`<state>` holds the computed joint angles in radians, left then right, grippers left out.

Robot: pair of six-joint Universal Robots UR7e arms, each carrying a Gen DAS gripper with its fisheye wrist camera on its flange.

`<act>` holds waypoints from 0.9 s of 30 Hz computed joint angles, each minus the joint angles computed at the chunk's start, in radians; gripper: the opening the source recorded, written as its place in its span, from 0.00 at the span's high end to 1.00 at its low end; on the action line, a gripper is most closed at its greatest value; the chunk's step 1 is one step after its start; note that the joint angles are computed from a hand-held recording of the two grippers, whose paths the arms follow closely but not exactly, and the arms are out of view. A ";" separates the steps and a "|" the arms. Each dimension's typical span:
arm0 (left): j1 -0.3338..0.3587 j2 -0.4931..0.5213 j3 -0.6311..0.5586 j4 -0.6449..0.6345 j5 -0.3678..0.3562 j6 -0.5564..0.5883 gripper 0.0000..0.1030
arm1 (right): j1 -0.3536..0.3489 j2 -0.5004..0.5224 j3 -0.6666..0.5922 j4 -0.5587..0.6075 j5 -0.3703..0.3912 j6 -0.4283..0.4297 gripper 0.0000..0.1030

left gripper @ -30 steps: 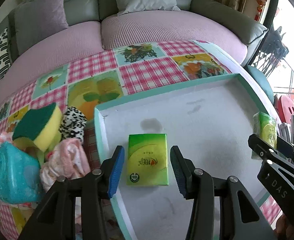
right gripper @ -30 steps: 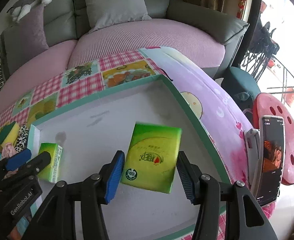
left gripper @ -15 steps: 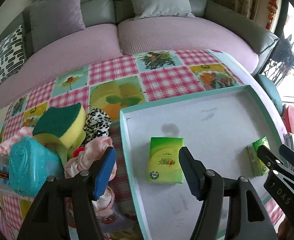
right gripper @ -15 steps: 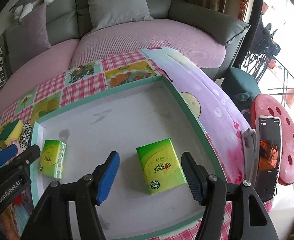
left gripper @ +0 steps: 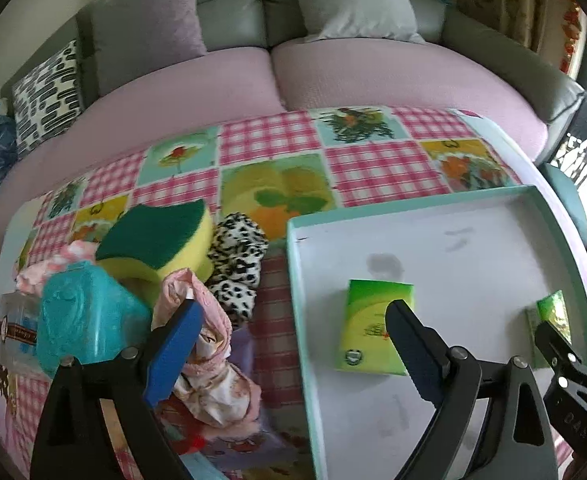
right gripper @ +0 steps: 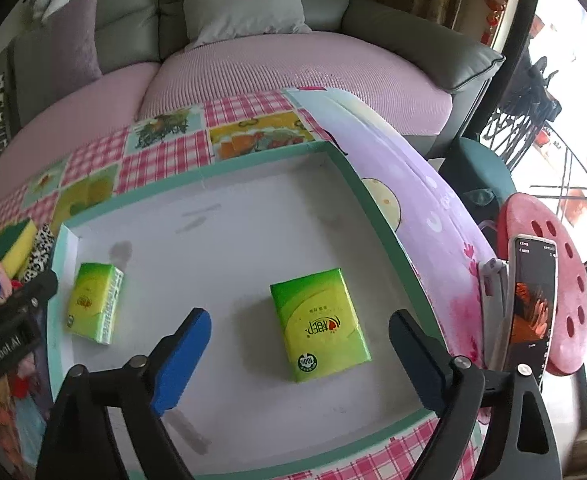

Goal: Organize soft objects
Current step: 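Withdraw the left tool from the tray toward the pile of items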

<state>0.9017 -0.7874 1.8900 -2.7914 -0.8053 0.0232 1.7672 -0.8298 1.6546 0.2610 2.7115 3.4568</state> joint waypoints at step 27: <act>-0.002 -0.051 0.012 0.032 -0.011 -0.017 0.06 | 0.038 -0.020 0.012 -0.022 -0.008 -0.017 0.00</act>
